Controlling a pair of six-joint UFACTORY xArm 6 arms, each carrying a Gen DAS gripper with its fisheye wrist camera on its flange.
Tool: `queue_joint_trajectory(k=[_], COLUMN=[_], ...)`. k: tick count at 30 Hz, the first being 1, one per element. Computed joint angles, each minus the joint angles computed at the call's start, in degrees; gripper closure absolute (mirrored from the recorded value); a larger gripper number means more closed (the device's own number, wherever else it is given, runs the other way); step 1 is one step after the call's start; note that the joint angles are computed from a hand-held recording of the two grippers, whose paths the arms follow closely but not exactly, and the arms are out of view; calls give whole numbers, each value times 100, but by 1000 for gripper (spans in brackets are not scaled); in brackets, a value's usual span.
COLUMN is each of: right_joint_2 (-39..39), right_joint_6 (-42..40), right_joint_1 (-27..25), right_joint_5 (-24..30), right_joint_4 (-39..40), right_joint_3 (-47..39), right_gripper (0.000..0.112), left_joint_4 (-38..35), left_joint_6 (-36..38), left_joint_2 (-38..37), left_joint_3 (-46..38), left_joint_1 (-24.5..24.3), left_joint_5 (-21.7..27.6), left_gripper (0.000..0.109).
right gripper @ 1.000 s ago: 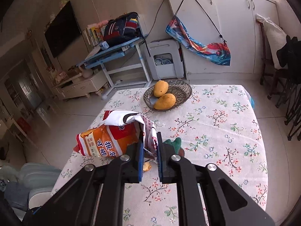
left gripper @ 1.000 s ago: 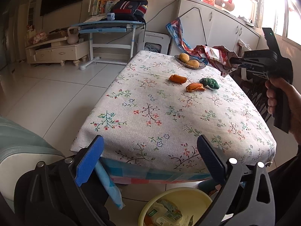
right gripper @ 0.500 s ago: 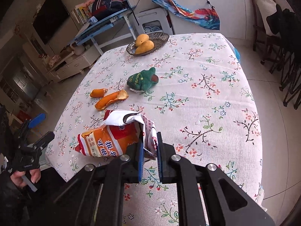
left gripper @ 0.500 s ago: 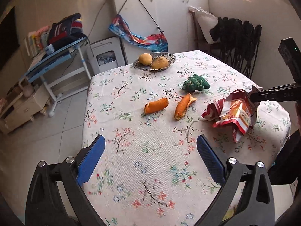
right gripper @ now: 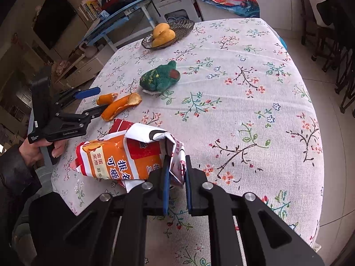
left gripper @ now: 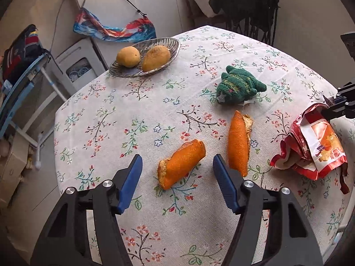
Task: Collect trash
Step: 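Grasp the orange snack wrapper with the right gripper and lift it, then grasp the orange peel with the left gripper while the right holds the wrapper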
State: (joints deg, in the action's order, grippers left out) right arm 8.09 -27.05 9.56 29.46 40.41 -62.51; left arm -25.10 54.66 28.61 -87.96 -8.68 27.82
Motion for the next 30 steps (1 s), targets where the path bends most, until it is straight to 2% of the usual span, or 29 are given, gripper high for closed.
queue_joint_trajectory(k=[2, 4, 6, 8, 10, 12, 19, 23, 27, 28, 30], right_joint_2=[-1, -5, 0, 16, -3, -60, -333, -413, -475, -458, -486], right_joint_6=[-26, -85, -145, -196, -255, -349, -400, -322, -290, -241, -262], right_joint_1=[1, -4, -10, 4, 23, 67, 224, 242, 259, 283, 334], right_joint_5=[16, 36, 44, 46, 56, 31, -347, -536, -637, -665, -762], right_joint_4=[11, 96, 200, 275, 289, 292, 198, 285, 594, 632, 800], right_joint_3=[-1, 4, 12, 10, 21, 77, 398, 529, 704, 719, 796], right_gripper=[99, 96, 91, 91, 92, 97, 101, 101, 101, 101, 100], left_joint_4=[-103, -88, 32, 159, 213, 236, -70, -567, 6, 351, 553], left_joint_6=[61, -107, -318, -559, -829, -1159, -2210, -2273, -2875, -3188, -3408], left_joint_2=[64, 93, 28, -73, -263, -487, -1758, -2343, -2662, -2714, -2771], left_joint_3=[-145, -213, -111, 47, 332, 655, 2474, 3226, 3769, 3891, 4011], left_joint_1=[-4, 0, -3, -4, 15, 50, 213, 245, 161, 146, 122], left_joint_5=[196, 311, 254, 163, 18, -116, -952, -1086, -1439, -1573, -1699], left_gripper=[62, 70, 77, 83, 84, 85, 86, 86, 85, 84, 77])
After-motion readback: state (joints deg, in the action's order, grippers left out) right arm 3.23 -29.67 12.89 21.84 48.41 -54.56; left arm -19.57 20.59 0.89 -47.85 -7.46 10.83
